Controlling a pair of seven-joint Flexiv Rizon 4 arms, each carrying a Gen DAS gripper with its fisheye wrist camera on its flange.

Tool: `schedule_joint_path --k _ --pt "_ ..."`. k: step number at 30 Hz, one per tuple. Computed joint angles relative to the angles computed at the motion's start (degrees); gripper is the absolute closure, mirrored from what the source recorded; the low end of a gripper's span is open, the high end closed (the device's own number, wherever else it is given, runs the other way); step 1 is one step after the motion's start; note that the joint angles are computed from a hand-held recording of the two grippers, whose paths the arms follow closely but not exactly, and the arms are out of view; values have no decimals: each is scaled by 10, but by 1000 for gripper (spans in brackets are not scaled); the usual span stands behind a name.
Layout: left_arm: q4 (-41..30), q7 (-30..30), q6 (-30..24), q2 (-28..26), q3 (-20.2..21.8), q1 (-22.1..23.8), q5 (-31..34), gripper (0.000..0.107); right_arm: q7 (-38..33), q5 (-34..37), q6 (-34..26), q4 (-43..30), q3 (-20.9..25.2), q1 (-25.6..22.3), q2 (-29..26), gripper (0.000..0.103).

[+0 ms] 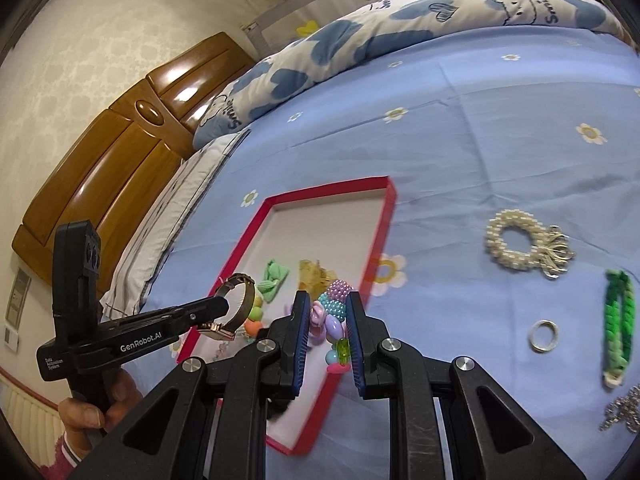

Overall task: Organize jewelry
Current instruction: 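Carry the watch and pastel bracelet with both tools over the red box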

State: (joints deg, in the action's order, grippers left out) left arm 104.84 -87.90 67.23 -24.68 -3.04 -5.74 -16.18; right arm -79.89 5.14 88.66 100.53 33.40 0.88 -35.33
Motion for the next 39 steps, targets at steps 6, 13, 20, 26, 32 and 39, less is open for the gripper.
schedule_joint_path --k 6,13,20,26,32,39 --pt "-30 -16 -16 -21 18 3 20 105 0 -14 -15 -43 -11 27 -28 85" --pt "-51 -34 -25 -41 28 11 32 105 -20 -14 -48 -84 -13 48 -52 85" --pt "-70 -42 -42 -64 29 15 40 105 -37 6 -89 -106 -30 72 -70 85" --pt "-78 -45 -47 -72 30 12 49 105 -42 24 -117 -119 -53 93 -75 85" --pt "-92 -53 -57 -77 41 2 71 104 -53 38 -126 -125 -66 103 -76 85" --pt "-100 -65 -69 -79 46 -2 86 103 -64 54 -135 -128 -66 102 -73 82"
